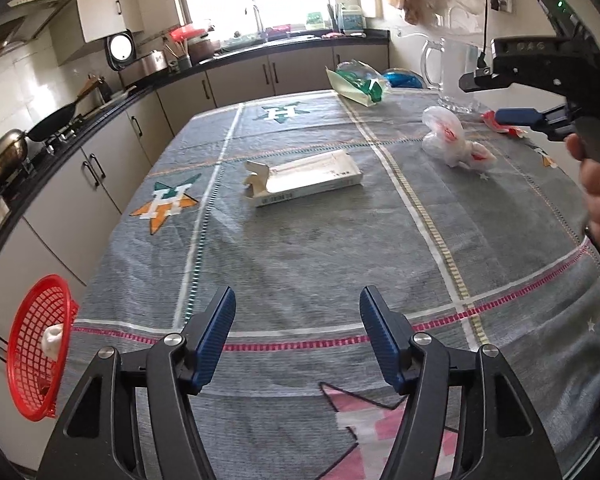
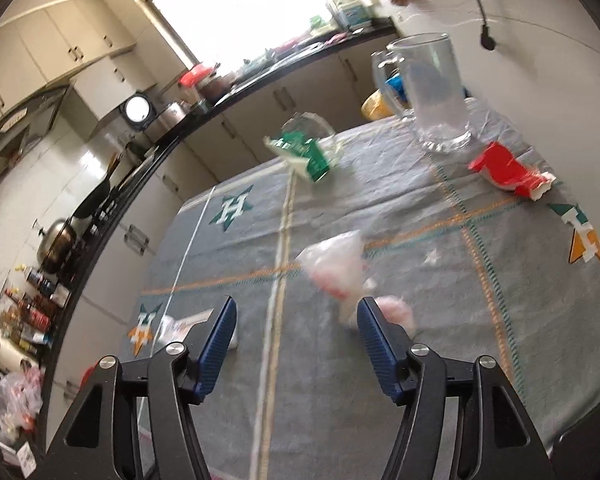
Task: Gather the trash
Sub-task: 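Grasp the white plastic bag with the right gripper while the left grasps the white printed box, then carry the plastic bag with the right gripper while the left carries the white box to the basket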
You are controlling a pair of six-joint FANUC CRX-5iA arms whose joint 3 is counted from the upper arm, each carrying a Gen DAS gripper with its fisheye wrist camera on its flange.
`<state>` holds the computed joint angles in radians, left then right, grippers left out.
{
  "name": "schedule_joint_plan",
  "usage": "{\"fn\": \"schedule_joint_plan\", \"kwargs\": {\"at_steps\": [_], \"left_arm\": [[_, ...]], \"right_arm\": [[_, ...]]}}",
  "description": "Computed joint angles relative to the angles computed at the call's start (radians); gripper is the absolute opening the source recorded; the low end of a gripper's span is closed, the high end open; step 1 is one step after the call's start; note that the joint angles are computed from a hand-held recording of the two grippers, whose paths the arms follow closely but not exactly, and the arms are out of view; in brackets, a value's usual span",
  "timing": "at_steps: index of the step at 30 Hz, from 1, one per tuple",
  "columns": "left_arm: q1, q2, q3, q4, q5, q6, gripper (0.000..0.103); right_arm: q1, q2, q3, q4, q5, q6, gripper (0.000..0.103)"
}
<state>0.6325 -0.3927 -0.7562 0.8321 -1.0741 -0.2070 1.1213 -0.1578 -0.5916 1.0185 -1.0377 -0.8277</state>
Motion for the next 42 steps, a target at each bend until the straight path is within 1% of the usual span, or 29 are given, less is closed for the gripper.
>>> {"fn": "schedule_joint_plan", "kwargs": {"at_steps": [2, 4, 6, 8, 10, 12, 16, 17, 19, 20, 22, 25, 27, 28, 30, 31, 32, 33, 34, 35, 36, 38, 42], "left_arm": [[-0.006, 0.025, 0.036, -0.025, -0.030, 0.024, 0.064], [-0.022, 0.065, 0.085, -0.037, -0.045, 0.067, 0.067], [-0.050, 0.107, 0.133, -0.044, -0.033, 0.127, 0.067], [-0.078, 0.141, 0.172, -0.046, -0.005, 0.179, 0.067], [-0.101, 0.183, 0.217, -0.053, 0.003, 0.232, 0.068], [-0.121, 0.228, 0.267, -0.073, 0.000, 0.300, 0.069], [-0.169, 0.304, 0.353, -0.107, 0.004, 0.420, 0.069], [-0.187, 0.321, 0.375, -0.122, 0.003, 0.454, 0.069], [-0.212, 0.345, 0.401, -0.135, -0.003, 0.497, 0.069], [-0.227, 0.357, 0.414, -0.145, -0.005, 0.528, 0.069], [-0.250, 0.373, 0.429, -0.154, -0.004, 0.569, 0.069], [-0.291, 0.394, 0.446, -0.180, 0.026, 0.631, 0.068], [-0.311, 0.404, 0.450, -0.191, 0.048, 0.657, 0.061], [-0.318, 0.411, 0.456, -0.200, 0.051, 0.665, 0.054], [-0.335, 0.425, 0.464, -0.216, 0.067, 0.689, 0.050], [-0.340, 0.431, 0.467, -0.224, 0.073, 0.697, 0.045], [-0.343, 0.438, 0.472, -0.235, 0.075, 0.708, 0.035], [-0.344, 0.446, 0.478, -0.242, 0.070, 0.712, 0.031], [-0.342, 0.452, 0.481, -0.244, 0.061, 0.711, 0.021], [-0.341, 0.454, 0.479, -0.240, 0.057, 0.706, 0.014], [-0.339, 0.453, 0.474, -0.235, 0.055, 0.696, 0.013], [-0.330, 0.443, 0.457, -0.215, 0.056, 0.676, 0.005], [-0.295, 0.412, 0.421, -0.160, 0.027, 0.615, 0.004]], "right_arm": [[-0.011, 0.009, -0.009, -0.010, -0.029, 0.012, 0.070], [-0.025, 0.003, -0.030, -0.020, -0.023, 0.011, 0.070], [-0.046, -0.004, -0.046, -0.039, 0.008, 0.023, 0.070], [-0.074, -0.009, -0.066, -0.023, 0.060, 0.029, 0.071], [-0.091, -0.007, -0.078, -0.007, 0.093, 0.038, 0.075], [-0.103, 0.011, -0.066, -0.020, 0.108, 0.097, 0.076], [-0.106, 0.073, -0.004, -0.080, 0.085, 0.242, 0.076], [-0.100, 0.102, 0.031, -0.119, 0.054, 0.297, 0.075], [-0.096, 0.139, 0.070, -0.159, 0.021, 0.362, 0.053], [-0.097, 0.151, 0.086, -0.182, 0.011, 0.390, 0.051], [-0.091, 0.149, 0.080, -0.168, 0.006, 0.375, 0.050], [-0.080, 0.134, 0.065, -0.139, -0.005, 0.331, 0.049], [-0.070, 0.126, 0.058, -0.121, -0.017, 0.300, 0.049], [-0.065, 0.119, 0.049, -0.109, -0.022, 0.279, 0.049], [-0.059, 0.112, 0.044, -0.095, -0.028, 0.258, 0.049], [-0.057, 0.109, 0.040, -0.088, -0.028, 0.250, 0.049], [-0.054, 0.107, 0.039, -0.080, -0.032, 0.241, 0.049], [-0.052, 0.106, 0.037, -0.074, -0.034, 0.234, 0.049], [-0.050, 0.104, 0.035, -0.067, -0.036, 0.227, 0.049], [-0.048, 0.102, 0.034, -0.058, -0.037, 0.221, 0.049], [-0.045, 0.103, 0.034, -0.052, -0.041, 0.216, 0.049], [-0.036, 0.103, 0.035, -0.038, -0.048, 0.210, 0.049], [-0.022, 0.112, 0.040, -0.003, -0.052, 0.204, 0.049]]}}
